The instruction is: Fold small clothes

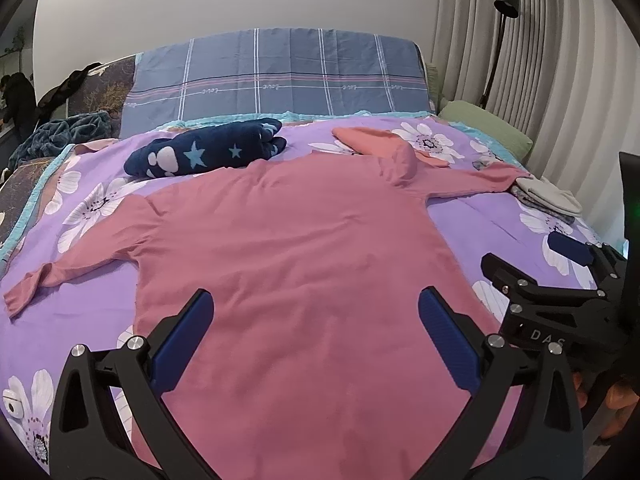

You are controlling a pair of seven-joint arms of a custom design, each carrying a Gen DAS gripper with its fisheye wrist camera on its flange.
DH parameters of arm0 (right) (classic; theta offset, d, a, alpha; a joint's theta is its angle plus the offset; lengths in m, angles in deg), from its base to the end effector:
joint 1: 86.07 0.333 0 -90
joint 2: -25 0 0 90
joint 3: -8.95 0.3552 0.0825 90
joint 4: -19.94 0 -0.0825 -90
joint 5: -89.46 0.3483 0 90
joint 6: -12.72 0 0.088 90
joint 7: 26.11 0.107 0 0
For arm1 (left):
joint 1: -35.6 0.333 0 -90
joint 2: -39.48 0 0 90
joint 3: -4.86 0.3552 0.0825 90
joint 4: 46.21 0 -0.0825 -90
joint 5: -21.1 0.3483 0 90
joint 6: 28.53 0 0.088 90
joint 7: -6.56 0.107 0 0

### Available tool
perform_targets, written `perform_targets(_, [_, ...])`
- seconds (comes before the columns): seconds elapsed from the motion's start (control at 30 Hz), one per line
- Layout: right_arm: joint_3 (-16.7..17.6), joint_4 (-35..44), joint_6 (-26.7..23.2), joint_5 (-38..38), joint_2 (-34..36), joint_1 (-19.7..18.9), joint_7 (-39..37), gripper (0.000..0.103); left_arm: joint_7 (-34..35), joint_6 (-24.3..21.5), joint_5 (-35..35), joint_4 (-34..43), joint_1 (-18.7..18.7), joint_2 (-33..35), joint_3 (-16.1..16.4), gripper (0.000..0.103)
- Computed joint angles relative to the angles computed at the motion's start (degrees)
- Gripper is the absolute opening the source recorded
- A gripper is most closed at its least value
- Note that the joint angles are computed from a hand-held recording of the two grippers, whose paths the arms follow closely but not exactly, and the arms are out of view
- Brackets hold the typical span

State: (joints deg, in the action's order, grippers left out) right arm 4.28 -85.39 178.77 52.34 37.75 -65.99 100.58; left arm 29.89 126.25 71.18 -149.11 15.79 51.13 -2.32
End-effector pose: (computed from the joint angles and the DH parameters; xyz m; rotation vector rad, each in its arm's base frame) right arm 0.6036 0.2091 0.5529 -1.8567 1.5131 -0.8420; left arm 0.5569 -0.3047 0.5602 -1.7403 1.6829 -0.8704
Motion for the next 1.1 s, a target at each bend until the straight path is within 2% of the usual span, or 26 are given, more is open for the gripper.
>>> perform_targets(0.6, [-0.96, 0.05, 0.58, -1.74, 0.76, 1.35, 2.55, 0.101, -0.43, 0.98, 0.18, -0.34, 0.09, -0.03, 0.28, 0.102])
perform_targets(1.1, [0.12, 0.36, 0.0, 1.94, 1.09, 0.73, -0.31, 0.101, -0.25, 1.72, -0.36, -0.5, 0.36, 0.09, 0.33, 0.102])
